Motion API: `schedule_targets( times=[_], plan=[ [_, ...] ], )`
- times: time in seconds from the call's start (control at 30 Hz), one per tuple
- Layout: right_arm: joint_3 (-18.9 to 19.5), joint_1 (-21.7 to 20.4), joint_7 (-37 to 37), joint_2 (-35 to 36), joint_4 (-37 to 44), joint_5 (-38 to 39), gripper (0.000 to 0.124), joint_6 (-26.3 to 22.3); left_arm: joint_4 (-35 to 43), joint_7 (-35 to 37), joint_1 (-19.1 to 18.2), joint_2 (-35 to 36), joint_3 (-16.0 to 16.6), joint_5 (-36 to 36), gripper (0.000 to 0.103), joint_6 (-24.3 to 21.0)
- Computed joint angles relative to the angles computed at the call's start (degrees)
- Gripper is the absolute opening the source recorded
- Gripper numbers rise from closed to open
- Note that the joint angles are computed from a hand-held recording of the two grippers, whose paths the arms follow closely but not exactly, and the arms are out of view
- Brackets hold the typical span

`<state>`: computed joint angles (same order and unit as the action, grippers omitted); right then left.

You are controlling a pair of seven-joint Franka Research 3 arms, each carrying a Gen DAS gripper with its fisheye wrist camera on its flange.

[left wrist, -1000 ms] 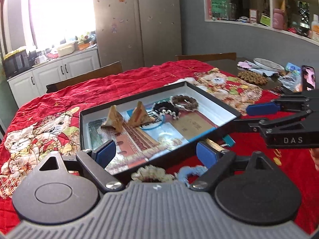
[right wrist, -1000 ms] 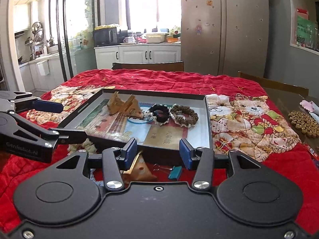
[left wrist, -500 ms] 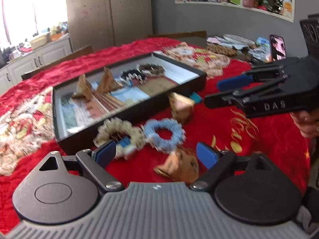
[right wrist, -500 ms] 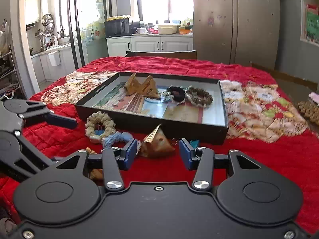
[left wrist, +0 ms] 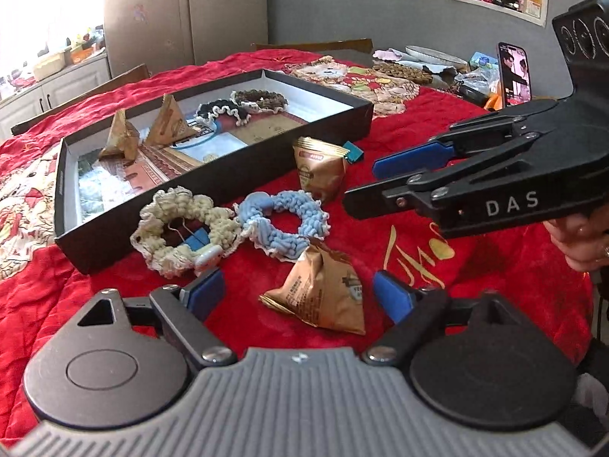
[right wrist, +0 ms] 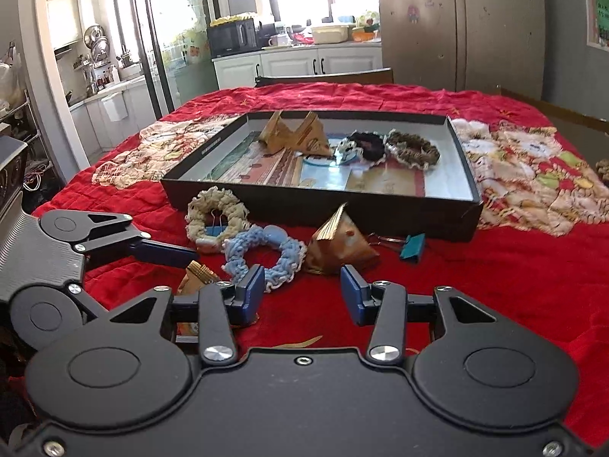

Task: Organize objects
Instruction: 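Grasp the blue crocheted ring with the right gripper while the left grasps a paper triangle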

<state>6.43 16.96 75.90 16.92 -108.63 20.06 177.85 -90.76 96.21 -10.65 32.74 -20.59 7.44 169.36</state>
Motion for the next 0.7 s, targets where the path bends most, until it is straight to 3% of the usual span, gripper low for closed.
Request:
schedule_targets(
  times=[0.27,0.53,0.7],
  plan=[
    [-0.65,1.24,1.91,2.52,2.68,-0.42,0.037,-0.28,0.88,0.93,0.41,1.16,-0.83,-0.07,0.077,0.72],
    [-5.09,4.97,8.0,5.59,6.64,-4.65,0.03,-2.46,0.87,0.74,0.42,1.08,-0.57,0.28,0.058,0.89],
    [-6.4,6.04,10.75,7.01,8.43,-7.24,0.027,-3.13,-0.05,1.24,1.24,0.41,-1.24,-0.18,0.055,0.73]
  ],
)
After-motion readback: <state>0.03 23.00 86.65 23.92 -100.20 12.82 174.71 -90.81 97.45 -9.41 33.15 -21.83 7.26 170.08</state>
